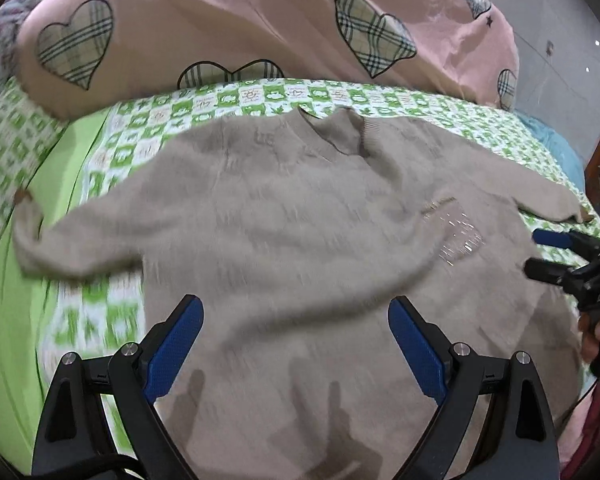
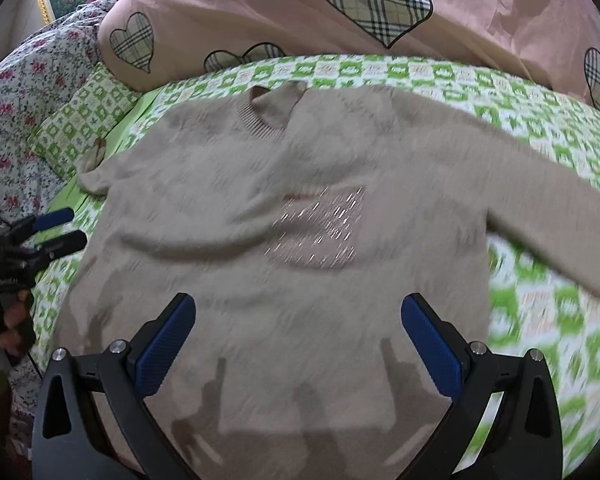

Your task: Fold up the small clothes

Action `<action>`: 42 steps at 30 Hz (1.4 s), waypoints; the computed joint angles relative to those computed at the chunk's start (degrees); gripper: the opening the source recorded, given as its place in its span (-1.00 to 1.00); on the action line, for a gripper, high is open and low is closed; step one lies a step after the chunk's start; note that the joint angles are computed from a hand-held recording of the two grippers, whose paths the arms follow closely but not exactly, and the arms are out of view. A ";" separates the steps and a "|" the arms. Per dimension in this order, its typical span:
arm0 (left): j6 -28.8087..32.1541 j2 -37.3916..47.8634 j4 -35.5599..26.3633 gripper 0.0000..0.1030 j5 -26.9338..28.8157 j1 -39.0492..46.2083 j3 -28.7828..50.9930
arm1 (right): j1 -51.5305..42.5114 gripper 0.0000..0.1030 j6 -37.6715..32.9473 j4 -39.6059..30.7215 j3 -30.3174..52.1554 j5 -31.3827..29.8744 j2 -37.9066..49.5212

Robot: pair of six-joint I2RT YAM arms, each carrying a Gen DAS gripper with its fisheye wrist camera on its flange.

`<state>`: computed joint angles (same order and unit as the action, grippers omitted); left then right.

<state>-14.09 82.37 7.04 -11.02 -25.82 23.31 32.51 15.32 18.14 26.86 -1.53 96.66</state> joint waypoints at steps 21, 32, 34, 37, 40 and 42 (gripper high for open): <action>23.55 48.18 -19.76 0.82 22.43 24.09 61.80 | -16.83 0.72 -21.90 -27.37 60.29 -8.33 35.86; 25.77 47.20 -12.13 -0.84 17.00 22.45 56.29 | -17.32 -0.88 -22.61 -25.73 58.07 -1.80 34.59; 23.85 43.14 -7.45 -0.85 16.04 23.00 51.54 | -18.36 -0.89 -22.00 -23.05 55.01 -1.04 31.44; 20.52 43.67 -6.67 -0.85 14.85 23.66 52.85 | -18.92 -0.90 -20.09 -21.83 54.61 0.84 30.82; 18.20 49.97 -11.02 -0.85 11.31 22.98 60.77 | -17.29 -0.90 -19.71 -23.68 59.92 5.89 36.40; 15.85 54.41 -13.82 -0.84 10.29 23.37 66.25 | -16.34 -0.90 -18.91 -24.40 62.75 8.31 39.78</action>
